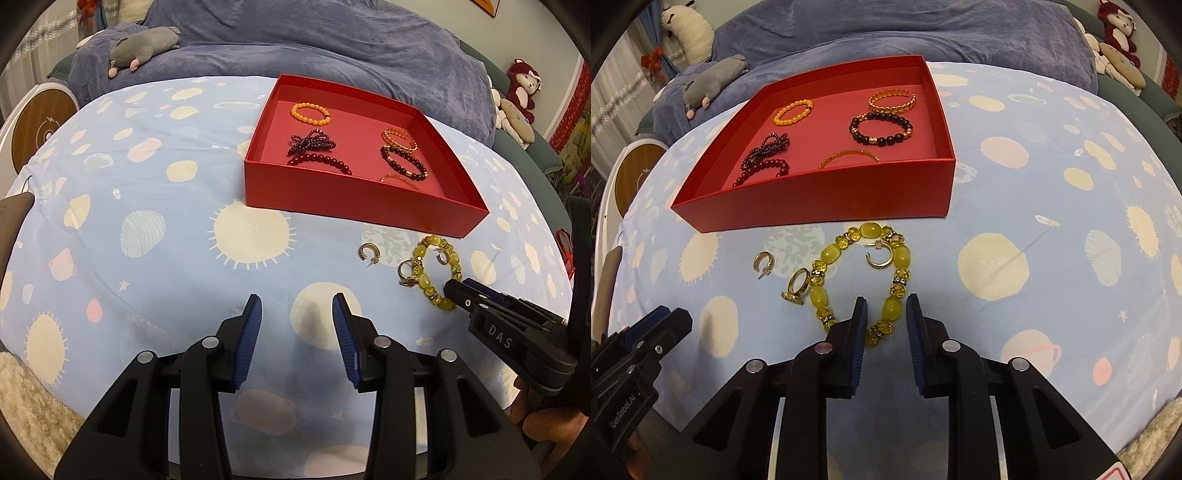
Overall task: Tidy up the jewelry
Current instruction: 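Grasp the yellow bead bracelet with gold spacers using the right gripper, then grasp the gold ring with red stone with the left gripper while the right gripper holds the yellow bracelet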
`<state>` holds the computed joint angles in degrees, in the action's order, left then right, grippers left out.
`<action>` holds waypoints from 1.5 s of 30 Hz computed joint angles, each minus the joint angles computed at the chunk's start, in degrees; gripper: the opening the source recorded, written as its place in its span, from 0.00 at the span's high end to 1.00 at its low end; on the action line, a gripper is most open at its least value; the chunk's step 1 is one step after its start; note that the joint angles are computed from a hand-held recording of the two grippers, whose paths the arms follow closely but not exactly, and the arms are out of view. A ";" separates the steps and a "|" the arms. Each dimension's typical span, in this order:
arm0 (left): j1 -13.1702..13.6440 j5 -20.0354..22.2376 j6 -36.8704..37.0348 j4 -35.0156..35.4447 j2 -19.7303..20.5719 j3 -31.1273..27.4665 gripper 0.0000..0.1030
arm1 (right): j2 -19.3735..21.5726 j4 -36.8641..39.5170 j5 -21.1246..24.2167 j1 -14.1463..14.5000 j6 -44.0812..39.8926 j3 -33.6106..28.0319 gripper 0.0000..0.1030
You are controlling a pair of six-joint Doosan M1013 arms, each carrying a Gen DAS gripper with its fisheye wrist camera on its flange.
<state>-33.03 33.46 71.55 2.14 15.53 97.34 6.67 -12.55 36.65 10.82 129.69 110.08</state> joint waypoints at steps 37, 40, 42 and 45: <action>-4.10 2.87 7.53 -7.77 6.30 -6.85 0.77 | -3.55 7.74 -2.18 -3.24 -2.53 3.97 0.91; -4.18 2.28 7.55 -7.11 6.22 -6.60 0.83 | -3.53 7.65 -2.30 -3.24 -2.64 4.01 0.91; -4.16 2.16 7.55 -6.80 6.04 -6.39 0.84 | -3.56 7.93 -2.37 -3.25 -2.69 4.03 0.91; -4.00 2.24 7.26 -6.50 5.69 -6.01 0.86 | -3.75 8.07 -2.42 -3.10 -2.69 4.05 0.91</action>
<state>-37.03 35.70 78.80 -4.35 21.22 91.33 2.91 -4.48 34.23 7.71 127.00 114.13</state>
